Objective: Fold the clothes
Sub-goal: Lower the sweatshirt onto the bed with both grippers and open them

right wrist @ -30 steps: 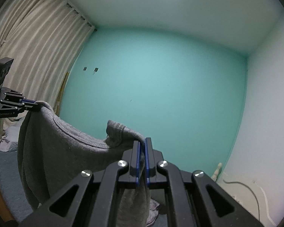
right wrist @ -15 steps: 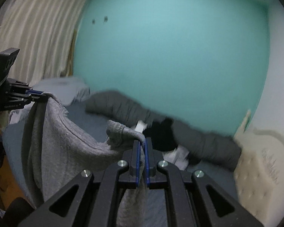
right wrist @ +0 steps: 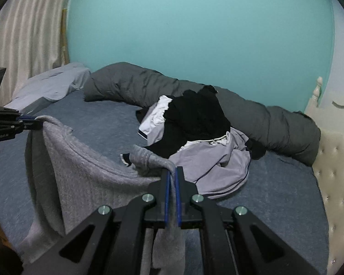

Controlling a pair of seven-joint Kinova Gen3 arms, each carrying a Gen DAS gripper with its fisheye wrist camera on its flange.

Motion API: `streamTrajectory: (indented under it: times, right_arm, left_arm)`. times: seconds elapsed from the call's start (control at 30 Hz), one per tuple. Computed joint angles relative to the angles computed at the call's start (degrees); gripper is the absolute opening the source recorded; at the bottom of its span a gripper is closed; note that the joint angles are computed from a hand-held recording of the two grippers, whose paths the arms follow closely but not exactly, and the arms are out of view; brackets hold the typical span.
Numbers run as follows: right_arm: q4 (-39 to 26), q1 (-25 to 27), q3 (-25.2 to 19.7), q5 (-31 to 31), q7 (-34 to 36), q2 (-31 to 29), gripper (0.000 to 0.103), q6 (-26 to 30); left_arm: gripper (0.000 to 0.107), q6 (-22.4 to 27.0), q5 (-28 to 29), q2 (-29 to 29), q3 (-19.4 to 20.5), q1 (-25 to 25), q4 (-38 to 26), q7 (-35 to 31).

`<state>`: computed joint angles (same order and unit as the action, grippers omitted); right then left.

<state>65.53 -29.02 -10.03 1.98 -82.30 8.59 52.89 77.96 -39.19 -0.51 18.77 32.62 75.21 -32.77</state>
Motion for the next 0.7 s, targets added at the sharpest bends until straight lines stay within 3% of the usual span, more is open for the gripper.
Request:
streamTrajectory:
  times: [0.2, 0.7]
  right_arm:
    - [-5.86, -0.23, 1.68, 0.98, -1.66, 7.9, 0.004, -1.76]
    - [-19.59, -2.57, 6.13, 3.23, -4.01, 27.1, 0.004, -1.54]
  left_arm:
    - [0.005, -9.85, 4.32, 2.15, -4.9, -5.27, 1.95, -5.15]
    - [0.005, -25.63, 14.64, 13.99, -14.11, -12.64, 4.07, -13.79]
